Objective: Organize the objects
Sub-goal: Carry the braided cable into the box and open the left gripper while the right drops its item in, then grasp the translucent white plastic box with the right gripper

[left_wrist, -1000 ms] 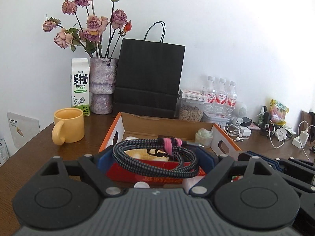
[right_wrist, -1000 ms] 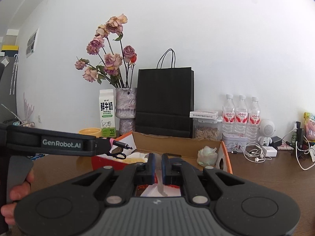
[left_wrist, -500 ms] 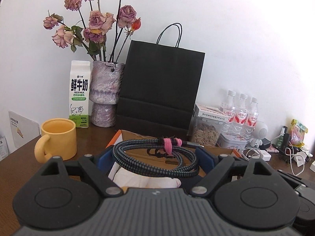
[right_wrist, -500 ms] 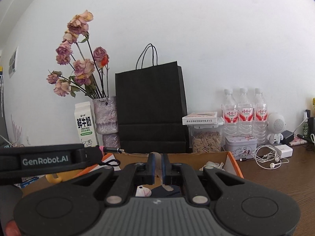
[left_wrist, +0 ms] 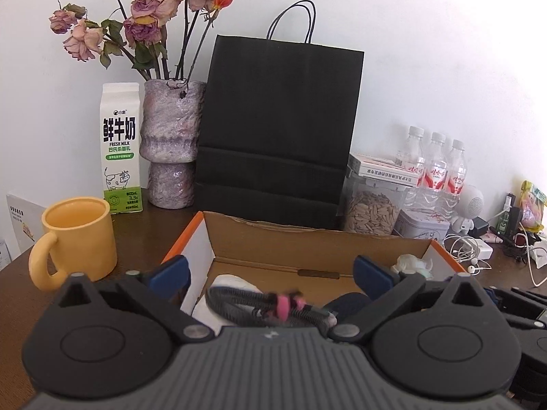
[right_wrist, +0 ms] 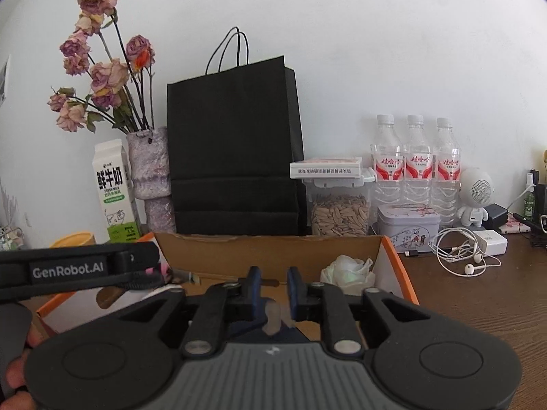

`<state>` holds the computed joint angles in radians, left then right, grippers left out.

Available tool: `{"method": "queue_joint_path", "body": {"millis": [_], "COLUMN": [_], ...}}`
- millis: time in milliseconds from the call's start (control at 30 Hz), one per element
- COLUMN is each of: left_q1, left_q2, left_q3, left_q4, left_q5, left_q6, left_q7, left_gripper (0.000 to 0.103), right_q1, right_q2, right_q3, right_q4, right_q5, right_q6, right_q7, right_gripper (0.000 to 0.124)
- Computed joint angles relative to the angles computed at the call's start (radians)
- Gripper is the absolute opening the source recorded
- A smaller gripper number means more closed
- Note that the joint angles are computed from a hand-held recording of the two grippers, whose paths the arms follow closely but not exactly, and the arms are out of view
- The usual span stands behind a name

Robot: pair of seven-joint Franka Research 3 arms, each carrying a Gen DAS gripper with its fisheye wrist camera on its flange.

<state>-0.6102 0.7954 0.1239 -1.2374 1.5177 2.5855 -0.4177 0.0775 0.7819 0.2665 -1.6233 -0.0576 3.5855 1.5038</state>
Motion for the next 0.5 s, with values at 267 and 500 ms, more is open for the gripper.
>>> {"method": "queue_joint_path", "body": {"millis": [267,500], "left_q1": [0.007,-0.006], "left_q2": [0.002,-0.013], "left_q3": [-0.007,0.009], "left_q4": [0.001,-0.022], "left_q5": [-0.066,-0.037], "left_q6": [-0.007,-0.004], "left_q7": [0.050,-0.003], "left_gripper": [0.103,0.103], "right_q1": [0.053,0.054], "right_q2": [-0.024,-0.035], "right_q3": [-0.049,-0.051], "right_q4": [-0.034,-0.055], "right_q5": [0.062,0.074], "right_q6": [0.017,0.039], "right_q7": [-0.051,-0.046], "right_gripper": [0.102,0.103]}}
